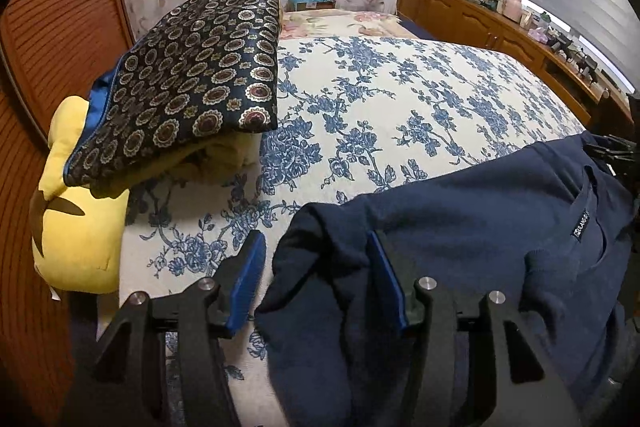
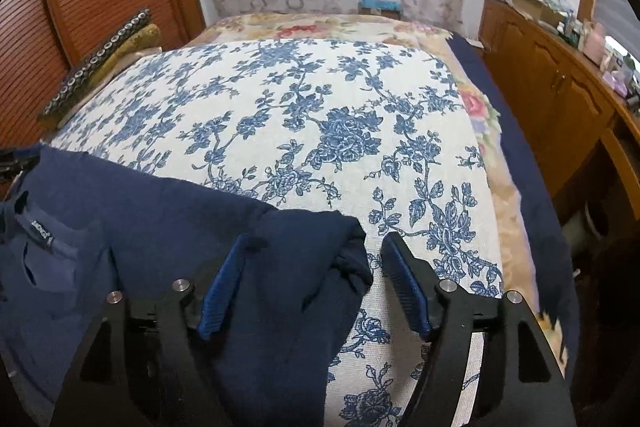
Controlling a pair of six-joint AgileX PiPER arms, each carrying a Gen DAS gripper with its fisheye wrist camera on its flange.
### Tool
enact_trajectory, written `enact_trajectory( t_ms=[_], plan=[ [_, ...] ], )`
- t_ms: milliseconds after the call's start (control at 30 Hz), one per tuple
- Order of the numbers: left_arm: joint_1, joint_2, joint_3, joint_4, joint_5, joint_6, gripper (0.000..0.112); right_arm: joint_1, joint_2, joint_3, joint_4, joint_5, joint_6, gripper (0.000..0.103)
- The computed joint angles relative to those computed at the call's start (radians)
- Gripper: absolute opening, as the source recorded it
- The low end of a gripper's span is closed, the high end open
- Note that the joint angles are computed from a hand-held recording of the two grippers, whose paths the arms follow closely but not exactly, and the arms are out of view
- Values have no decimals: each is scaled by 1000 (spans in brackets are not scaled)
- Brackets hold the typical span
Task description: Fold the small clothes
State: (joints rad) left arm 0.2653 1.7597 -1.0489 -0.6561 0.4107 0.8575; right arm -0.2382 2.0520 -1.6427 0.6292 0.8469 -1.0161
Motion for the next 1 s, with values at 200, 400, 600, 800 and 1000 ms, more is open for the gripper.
enact_trajectory(
  t_ms=[200, 400, 600, 800, 1000],
  plan=[
    [33, 15, -10, -93, 39, 83, 54, 2, 2, -3, 2, 10, -11, 75],
    [30, 10, -16, -105, 75, 101, 29, 16, -2, 0, 21, 48, -66, 62],
    [-1, -87, 76, -175, 16, 157, 6, 11, -35, 20, 64, 129, -108, 12],
    [50, -252, 174, -380, 53, 338, 5, -18, -194, 158, 150, 127, -197, 10],
    [110, -469, 223, -461, 203, 393, 5, -101, -332, 185, 291, 236, -238, 9]
  ],
)
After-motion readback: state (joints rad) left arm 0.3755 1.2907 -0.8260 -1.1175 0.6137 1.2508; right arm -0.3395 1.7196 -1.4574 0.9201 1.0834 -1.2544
